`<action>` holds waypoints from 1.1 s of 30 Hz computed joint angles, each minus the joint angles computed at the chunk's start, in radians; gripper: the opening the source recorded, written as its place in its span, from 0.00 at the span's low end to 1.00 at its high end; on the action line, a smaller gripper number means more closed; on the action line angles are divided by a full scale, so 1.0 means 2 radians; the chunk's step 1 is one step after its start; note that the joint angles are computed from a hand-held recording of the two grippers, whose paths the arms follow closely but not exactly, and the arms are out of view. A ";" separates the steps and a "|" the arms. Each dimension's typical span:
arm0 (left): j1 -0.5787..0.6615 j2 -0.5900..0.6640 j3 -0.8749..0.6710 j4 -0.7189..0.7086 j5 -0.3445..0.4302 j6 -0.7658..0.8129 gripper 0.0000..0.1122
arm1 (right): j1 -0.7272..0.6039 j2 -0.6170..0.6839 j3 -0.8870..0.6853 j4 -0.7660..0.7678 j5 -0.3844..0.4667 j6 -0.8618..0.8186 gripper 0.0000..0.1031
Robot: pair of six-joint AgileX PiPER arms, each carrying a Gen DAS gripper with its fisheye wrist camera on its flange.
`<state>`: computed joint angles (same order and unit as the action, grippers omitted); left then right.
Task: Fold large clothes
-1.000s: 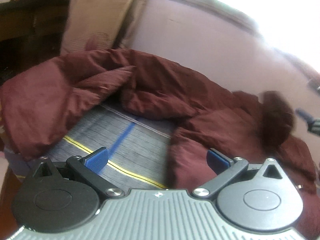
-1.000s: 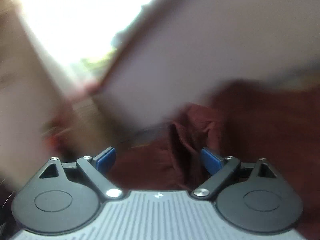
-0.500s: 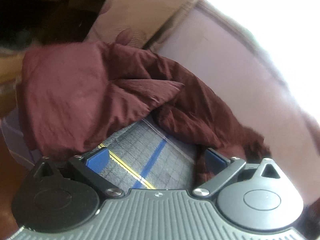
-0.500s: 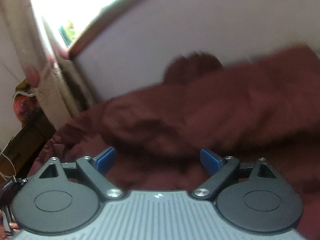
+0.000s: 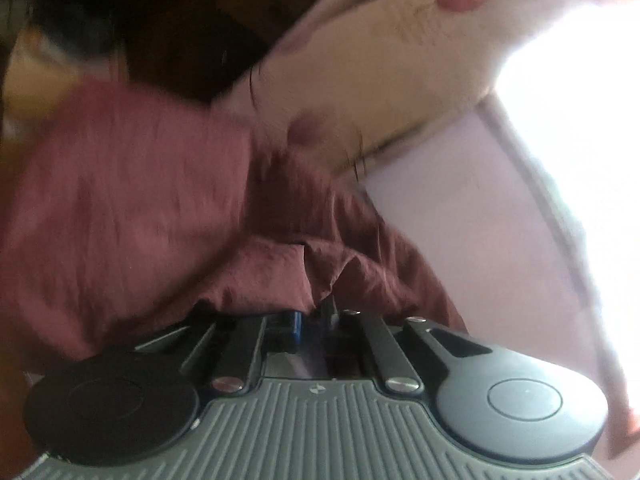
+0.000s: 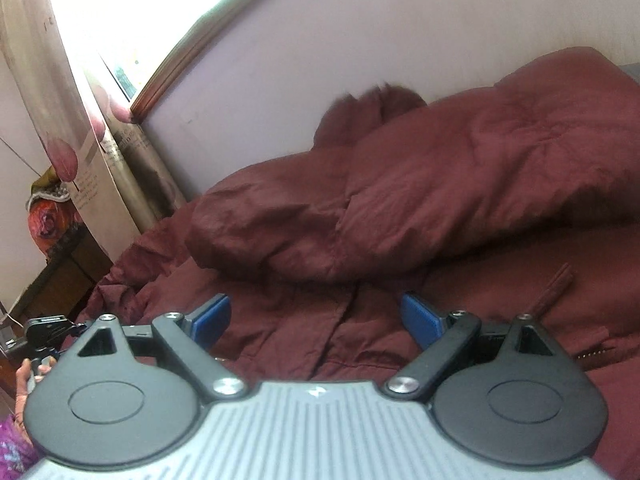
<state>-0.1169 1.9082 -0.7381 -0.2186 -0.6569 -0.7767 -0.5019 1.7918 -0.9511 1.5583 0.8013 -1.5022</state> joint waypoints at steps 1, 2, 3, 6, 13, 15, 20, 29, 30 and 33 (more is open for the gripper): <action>-0.001 -0.007 -0.010 -0.025 0.009 0.032 0.05 | -0.008 -0.003 0.003 -0.002 0.009 -0.001 0.90; -0.001 -0.016 -0.018 -0.039 0.023 0.063 0.05 | -0.011 -0.002 0.005 0.000 0.014 -0.002 0.90; 0.003 -0.026 -0.026 -0.049 0.043 0.080 0.05 | -0.015 -0.002 0.006 0.003 0.019 -0.004 0.90; 0.016 -0.056 -0.025 -0.020 0.072 0.030 0.06 | -0.025 0.002 0.010 0.013 0.035 -0.009 0.90; 0.053 -0.076 0.044 0.105 0.048 -0.138 0.87 | -0.038 0.012 0.011 0.022 0.059 -0.015 0.90; 0.079 -0.064 0.041 0.183 0.045 -0.209 0.87 | -0.039 0.013 0.011 0.021 0.061 -0.014 0.90; 0.105 -0.020 0.010 0.236 0.043 -0.278 0.84 | -0.039 0.013 0.013 0.027 0.061 -0.019 0.90; 0.049 -0.009 -0.093 -0.024 0.123 -0.012 0.11 | -0.037 0.012 0.004 0.014 0.055 0.005 0.90; 0.032 -0.027 -0.099 -0.066 0.128 0.038 0.10 | -0.042 0.009 0.006 0.014 0.060 0.010 0.90; -0.041 -0.075 -0.126 -0.151 0.114 0.188 0.10 | -0.067 0.000 0.020 0.024 0.089 0.016 0.90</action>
<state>-0.1992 1.7576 -0.9892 -0.5204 -0.4283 -0.3998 -0.6365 1.7917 -0.9110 1.6068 0.9783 -1.4707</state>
